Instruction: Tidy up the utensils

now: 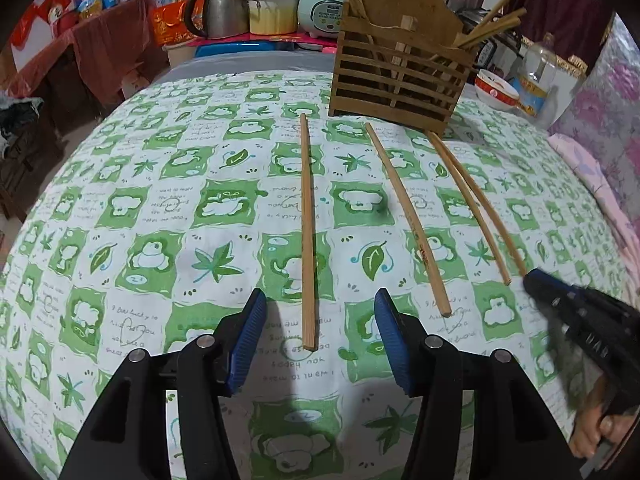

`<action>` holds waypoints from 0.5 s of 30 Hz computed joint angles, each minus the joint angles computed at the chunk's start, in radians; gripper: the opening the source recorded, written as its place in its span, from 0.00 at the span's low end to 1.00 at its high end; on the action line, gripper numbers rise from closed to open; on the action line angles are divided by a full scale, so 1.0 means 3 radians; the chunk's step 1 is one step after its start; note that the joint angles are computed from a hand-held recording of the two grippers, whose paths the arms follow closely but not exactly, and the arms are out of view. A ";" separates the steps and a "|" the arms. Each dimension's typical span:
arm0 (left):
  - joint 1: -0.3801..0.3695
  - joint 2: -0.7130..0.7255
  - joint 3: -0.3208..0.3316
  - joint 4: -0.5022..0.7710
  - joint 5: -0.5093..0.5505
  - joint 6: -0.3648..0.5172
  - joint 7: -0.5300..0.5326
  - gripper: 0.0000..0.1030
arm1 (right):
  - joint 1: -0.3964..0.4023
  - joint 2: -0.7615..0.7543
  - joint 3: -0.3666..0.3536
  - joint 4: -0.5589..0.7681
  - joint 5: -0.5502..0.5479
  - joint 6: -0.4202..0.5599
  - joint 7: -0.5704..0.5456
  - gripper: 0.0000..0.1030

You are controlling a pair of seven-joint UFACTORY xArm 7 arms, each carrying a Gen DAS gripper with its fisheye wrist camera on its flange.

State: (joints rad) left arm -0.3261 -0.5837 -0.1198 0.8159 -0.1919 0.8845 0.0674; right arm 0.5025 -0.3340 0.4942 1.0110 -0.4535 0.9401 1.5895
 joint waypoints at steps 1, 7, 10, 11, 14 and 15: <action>0.0003 -0.0005 0.0004 -0.0001 0.0002 0.0006 -0.0002 0.54 | 0.0001 -0.0036 0.0002 -0.0021 0.0000 0.0022 0.0020 0.07; 0.0007 -0.0019 0.0053 0.0000 -0.0051 0.0048 0.0018 0.54 | -0.0013 -0.0124 -0.0020 -0.0129 0.0107 -0.0083 -0.0030 0.07; 0.0015 -0.0026 0.0045 -0.0002 -0.0050 0.0054 0.0022 0.54 | -0.0030 -0.0125 -0.0011 -0.0136 0.0121 -0.0105 -0.0049 0.10; 0.0016 -0.0027 0.0041 -0.0003 -0.0046 0.0054 0.0025 0.54 | -0.0036 -0.0130 -0.0010 -0.0143 0.0124 -0.0116 -0.0046 0.10; 0.0018 -0.0036 0.0028 -0.0014 -0.0027 0.0046 0.0035 0.54 | -0.0052 -0.0146 -0.0004 -0.0162 0.0134 -0.0141 -0.0039 0.09; 0.0020 -0.0041 0.0022 -0.0018 -0.0018 0.0043 0.0035 0.53 | -0.0056 -0.0152 -0.0003 -0.0169 0.0138 -0.0150 -0.0035 0.09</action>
State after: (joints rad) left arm -0.3201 -0.5961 -0.1132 0.8104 -0.1973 0.8975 0.0779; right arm 0.4858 -0.3795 0.4934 0.9604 -0.4122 0.8952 1.5789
